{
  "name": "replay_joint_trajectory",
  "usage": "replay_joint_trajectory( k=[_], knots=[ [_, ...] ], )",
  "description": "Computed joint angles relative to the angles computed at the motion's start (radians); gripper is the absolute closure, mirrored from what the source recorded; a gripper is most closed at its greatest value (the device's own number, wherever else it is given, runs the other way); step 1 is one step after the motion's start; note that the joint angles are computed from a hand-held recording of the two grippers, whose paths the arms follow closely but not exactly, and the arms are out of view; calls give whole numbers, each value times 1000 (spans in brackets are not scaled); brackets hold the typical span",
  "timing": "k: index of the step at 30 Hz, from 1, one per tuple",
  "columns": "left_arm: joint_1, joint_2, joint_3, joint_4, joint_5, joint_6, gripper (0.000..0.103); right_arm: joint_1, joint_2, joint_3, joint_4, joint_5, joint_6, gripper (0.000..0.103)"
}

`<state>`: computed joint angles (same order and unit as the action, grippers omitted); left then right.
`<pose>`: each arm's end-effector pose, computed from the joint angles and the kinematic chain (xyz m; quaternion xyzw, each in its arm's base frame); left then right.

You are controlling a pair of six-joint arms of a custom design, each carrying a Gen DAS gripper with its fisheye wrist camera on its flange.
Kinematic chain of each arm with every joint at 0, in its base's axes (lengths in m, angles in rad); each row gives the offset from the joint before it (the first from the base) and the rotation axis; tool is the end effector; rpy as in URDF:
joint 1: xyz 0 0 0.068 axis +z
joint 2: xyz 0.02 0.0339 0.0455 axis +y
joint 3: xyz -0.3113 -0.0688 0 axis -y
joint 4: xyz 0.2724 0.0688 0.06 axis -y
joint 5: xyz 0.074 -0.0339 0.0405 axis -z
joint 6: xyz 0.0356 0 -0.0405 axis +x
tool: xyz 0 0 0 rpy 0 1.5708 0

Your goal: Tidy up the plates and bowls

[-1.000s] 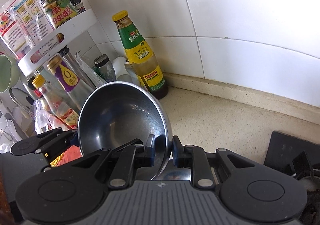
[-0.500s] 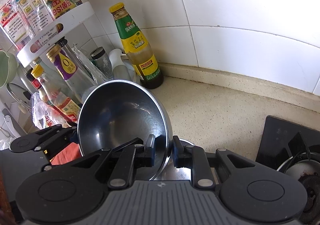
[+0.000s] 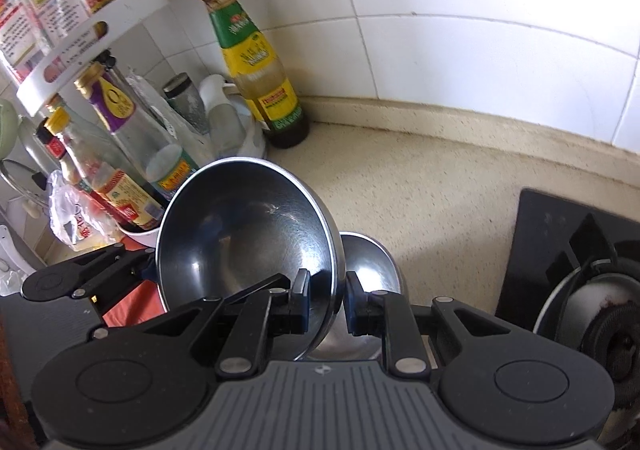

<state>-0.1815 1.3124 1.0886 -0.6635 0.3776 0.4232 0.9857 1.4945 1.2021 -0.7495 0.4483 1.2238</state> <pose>0.2799 -0.0647 0.3295 0.3356 0.8647 -0.1359 0.3481 0.1940 0.2649 0.3112 0.1695 0.9275 0.1313 0.3062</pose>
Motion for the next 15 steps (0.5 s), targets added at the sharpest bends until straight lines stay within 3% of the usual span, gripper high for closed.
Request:
replay_joint_trajectory(
  k=[15],
  knots=[
    [24,70,15,-46,52,113,37,14,53,15,-49,5,112,83]
  ],
)
